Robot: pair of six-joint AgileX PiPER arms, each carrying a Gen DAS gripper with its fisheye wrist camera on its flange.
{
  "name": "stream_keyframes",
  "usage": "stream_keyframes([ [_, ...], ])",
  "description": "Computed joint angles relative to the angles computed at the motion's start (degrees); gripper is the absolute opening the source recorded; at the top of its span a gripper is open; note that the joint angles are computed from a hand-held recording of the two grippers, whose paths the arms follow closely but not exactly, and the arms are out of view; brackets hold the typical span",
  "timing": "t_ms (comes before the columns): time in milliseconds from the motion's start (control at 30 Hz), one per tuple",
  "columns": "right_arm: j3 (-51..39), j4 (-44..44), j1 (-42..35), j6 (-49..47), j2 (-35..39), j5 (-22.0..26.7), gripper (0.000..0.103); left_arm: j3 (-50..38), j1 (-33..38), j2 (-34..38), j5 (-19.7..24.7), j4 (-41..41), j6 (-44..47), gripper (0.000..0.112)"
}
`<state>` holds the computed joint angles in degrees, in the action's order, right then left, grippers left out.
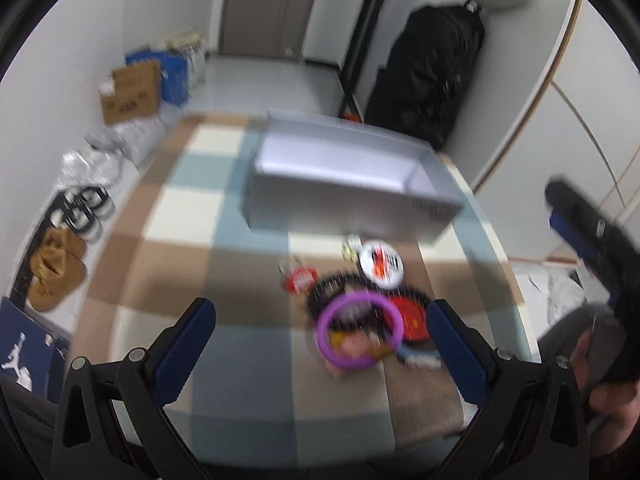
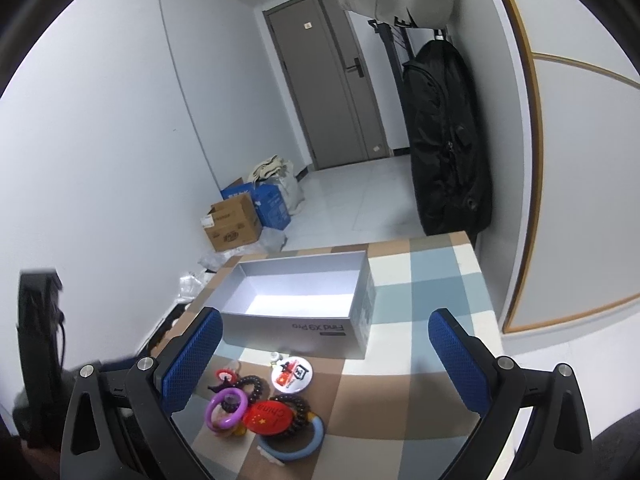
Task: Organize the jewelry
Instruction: 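Lower the left tool onto the purple bangle and close on it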
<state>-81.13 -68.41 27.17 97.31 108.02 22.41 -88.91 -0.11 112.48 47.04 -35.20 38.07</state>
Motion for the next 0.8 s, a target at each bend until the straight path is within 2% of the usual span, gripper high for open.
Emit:
stream_keyframes([
  [200, -0.51, 4.64, -2.03, -1.82, 0.65, -2.28, 0.103, -2.29, -0.99, 1.66, 3.47, 2.28, -1.53, 0.102],
  [300, -0.37, 5.84, -2.68, -1.82, 0.66, -3.31, 0.103, -3.37, -0.76, 2.68, 5.21, 1.05, -1.22, 0.093],
  [400, -0.42, 7.15, -2.94, -2.56, 0.73, -3.62, 0.103, -6.36, -0.21, 4.87, 8.86, -0.28, -2.41, 0.090],
  [633, -1.27, 9.04, -2.59, -5.48, 1.18, -2.98, 0.103, -9.49, 0.32, 7.17, 13.40, -2.04, -3.34, 0.050],
  [800, -1.49, 10.41, -2.58, -6.85, 1.25, -2.82, 0.103, -10.38, 0.46, 7.84, 13.50, -1.80, -3.68, 0.047],
])
